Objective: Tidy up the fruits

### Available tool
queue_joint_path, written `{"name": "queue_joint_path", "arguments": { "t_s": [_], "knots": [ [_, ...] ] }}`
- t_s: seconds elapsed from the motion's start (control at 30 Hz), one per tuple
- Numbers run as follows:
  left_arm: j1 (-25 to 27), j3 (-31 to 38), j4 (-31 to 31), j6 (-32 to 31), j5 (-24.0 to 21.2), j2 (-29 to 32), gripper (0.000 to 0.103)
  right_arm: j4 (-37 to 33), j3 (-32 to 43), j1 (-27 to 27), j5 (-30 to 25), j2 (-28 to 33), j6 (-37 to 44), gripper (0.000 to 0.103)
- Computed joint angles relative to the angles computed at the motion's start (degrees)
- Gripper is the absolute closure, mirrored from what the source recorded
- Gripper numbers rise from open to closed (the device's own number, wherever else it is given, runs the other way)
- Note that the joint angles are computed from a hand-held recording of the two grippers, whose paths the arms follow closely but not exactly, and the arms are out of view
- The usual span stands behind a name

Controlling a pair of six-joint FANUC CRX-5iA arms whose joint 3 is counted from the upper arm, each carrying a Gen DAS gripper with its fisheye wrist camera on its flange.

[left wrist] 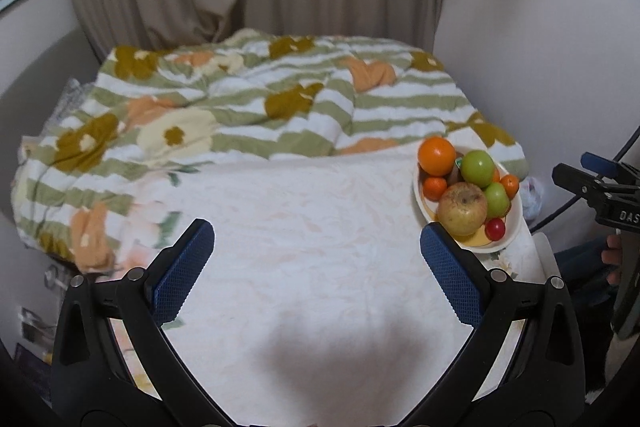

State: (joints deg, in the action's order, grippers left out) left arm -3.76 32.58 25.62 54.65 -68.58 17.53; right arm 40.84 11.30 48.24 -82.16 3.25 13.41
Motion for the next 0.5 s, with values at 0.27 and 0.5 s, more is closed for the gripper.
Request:
{"name": "queue_joint_path", "arguments": {
  "t_s": [0.27, 0.5],
  "knots": [
    [5.67, -3.82, 4.57, -4.29, 2.04, -4.83, 0.000, 3.06, 14.02, 6.71, -7.89, 9.28, -2.20, 0.001],
    [9.70, -8.64, 7.89, -8.59, 2.28, -8.72, 0.000, 6.70, 21.17, 10.11, -14.28, 14.87, -2.77, 0.001]
  ]
}}
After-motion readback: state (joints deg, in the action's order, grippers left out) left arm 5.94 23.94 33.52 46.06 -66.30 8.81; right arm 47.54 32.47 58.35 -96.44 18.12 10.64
